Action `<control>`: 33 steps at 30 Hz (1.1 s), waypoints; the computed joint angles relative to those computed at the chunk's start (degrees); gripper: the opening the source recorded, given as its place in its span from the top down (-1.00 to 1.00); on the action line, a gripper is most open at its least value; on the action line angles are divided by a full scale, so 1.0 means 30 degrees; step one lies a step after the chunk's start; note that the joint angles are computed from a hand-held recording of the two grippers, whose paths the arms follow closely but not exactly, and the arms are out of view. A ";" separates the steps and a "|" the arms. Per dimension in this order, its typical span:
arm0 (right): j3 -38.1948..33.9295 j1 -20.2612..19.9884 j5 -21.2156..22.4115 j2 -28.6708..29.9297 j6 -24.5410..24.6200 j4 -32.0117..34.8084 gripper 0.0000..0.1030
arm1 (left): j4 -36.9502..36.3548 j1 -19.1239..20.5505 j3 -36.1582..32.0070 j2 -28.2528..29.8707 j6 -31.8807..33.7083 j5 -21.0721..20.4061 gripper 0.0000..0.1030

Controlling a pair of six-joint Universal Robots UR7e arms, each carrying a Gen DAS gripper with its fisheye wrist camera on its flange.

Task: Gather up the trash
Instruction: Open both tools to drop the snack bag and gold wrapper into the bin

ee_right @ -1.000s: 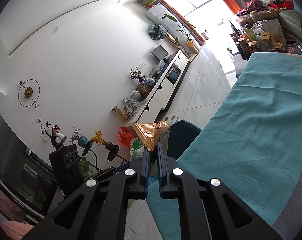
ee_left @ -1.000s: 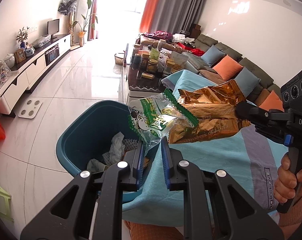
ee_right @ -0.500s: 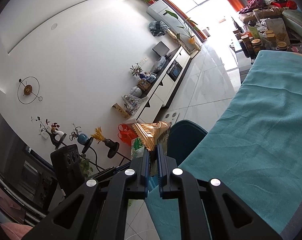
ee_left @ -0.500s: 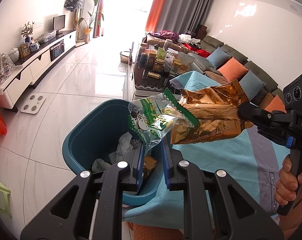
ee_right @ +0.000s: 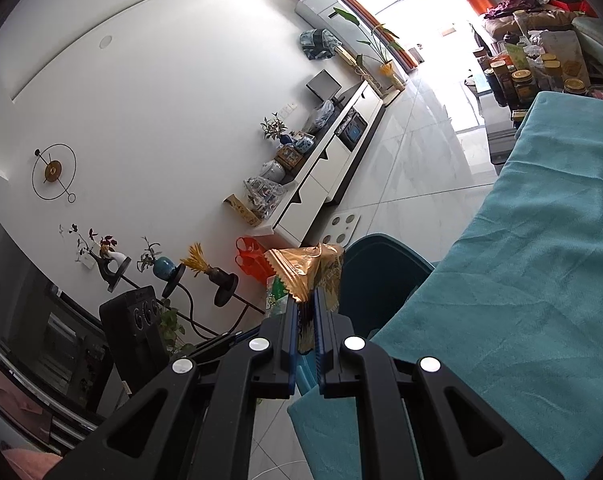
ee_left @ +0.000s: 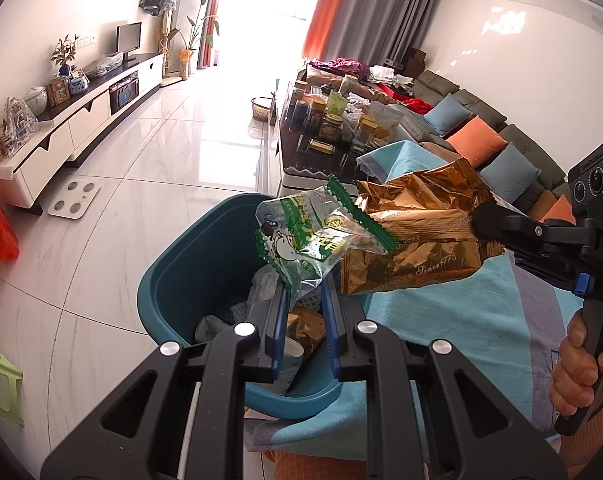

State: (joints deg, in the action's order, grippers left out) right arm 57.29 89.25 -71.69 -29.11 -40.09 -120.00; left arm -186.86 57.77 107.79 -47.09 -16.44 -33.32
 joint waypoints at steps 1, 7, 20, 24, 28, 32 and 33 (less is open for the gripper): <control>-0.0023 0.0027 -0.0040 0.0048 0.0014 0.0035 0.87 | 0.0009 0.0075 -0.0079 0.0067 -0.0001 0.0017 0.67; -0.0200 0.0185 -0.0388 0.0287 0.0087 0.0234 0.88 | 0.0204 0.0376 -0.0311 0.0190 -0.0135 0.0128 0.67; -0.0564 0.0466 -0.0897 0.0730 0.0461 0.0359 0.88 | 0.0701 0.0854 -0.0915 0.0654 -0.0529 0.0169 0.66; -0.0548 0.0569 -0.1116 0.0831 0.0574 0.0320 0.88 | 0.0962 0.1070 -0.1265 0.0843 -0.0591 0.0081 0.66; -0.0753 0.0687 -0.1357 0.1060 0.0667 0.0373 0.88 | 0.1216 0.1311 -0.1476 0.0911 -0.0671 -0.0053 0.67; -0.0896 0.0847 -0.1718 0.1280 0.0784 0.0254 0.88 | 0.1289 0.1573 -0.1489 0.0947 -0.0796 -0.0200 0.67; -0.0917 0.0889 -0.1820 0.1332 0.0805 0.0194 0.88 | 0.1405 0.1625 -0.1633 0.1031 -0.0863 -0.0204 0.67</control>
State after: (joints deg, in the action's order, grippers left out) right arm 54.54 91.92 -77.15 -25.12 -37.67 -119.42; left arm -182.65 62.65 102.89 -44.00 -19.03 -33.94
